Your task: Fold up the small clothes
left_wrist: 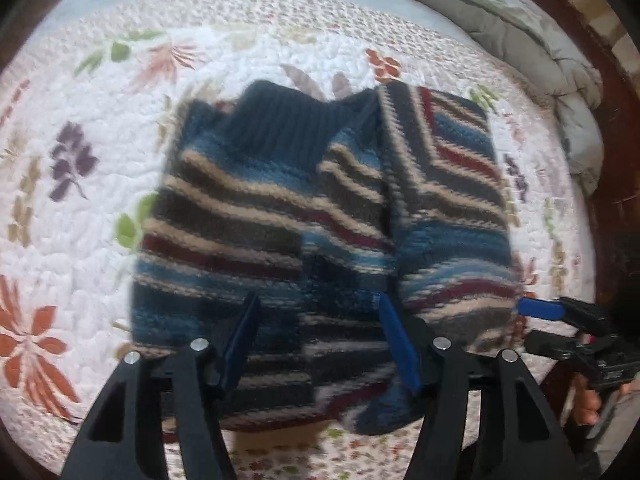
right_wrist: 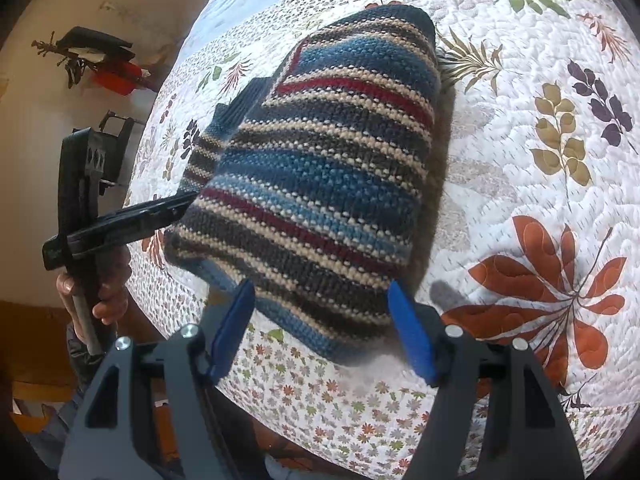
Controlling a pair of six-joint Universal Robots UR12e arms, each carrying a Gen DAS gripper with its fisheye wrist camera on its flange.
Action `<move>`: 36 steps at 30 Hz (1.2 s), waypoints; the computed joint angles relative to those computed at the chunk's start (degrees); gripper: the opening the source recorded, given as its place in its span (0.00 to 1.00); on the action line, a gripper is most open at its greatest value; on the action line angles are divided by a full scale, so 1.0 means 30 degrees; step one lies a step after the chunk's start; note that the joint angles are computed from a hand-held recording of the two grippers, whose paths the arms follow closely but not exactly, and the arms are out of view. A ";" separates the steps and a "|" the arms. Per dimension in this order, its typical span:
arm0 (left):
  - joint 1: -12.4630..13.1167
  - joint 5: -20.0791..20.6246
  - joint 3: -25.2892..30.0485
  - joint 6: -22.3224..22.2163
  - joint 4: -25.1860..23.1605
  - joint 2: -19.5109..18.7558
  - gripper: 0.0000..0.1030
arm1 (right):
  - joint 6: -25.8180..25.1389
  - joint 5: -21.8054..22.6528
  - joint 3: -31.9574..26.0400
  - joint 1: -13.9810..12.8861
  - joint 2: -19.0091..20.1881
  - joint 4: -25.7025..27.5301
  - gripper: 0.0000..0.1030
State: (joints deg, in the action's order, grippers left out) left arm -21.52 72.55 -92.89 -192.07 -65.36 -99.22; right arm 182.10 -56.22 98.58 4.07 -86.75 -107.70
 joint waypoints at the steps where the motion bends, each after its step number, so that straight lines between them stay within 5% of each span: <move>1: 0.0044 -0.0720 0.0043 0.0092 0.0043 -0.0044 0.60 | 0.0036 -0.0006 -0.0021 0.0023 0.0035 -0.0005 0.67; 12: -0.0016 -0.3671 0.0575 -0.0261 -0.0562 -0.0522 0.59 | 0.0015 0.0308 0.0030 -0.0013 0.0142 0.0002 0.67; 19: 0.0009 -0.0433 0.0056 -0.0556 0.0162 0.0281 0.60 | -0.0384 0.1629 0.0133 -0.0135 -0.0090 -0.0956 0.68; 23: 0.0216 -0.0108 0.0084 -0.0248 -0.0374 0.0224 0.61 | -0.0808 0.0533 -0.0650 0.0539 0.0370 -0.0881 0.68; 25: 0.0354 -0.0705 0.0129 0.0251 -0.0813 0.0060 0.61 | -0.1426 0.0070 -0.1126 0.0905 0.0716 -0.0170 0.69; 29: 0.0958 -0.4228 -0.0171 -0.0268 -0.0739 -0.0223 0.61 | -0.1985 -0.0460 -0.1473 0.1376 0.1202 0.0597 0.76; 36: 0.0682 -0.6567 0.0377 0.0130 -0.0256 -0.0770 0.62 | -0.2845 -0.1074 -0.1193 0.2017 0.1293 0.0273 0.83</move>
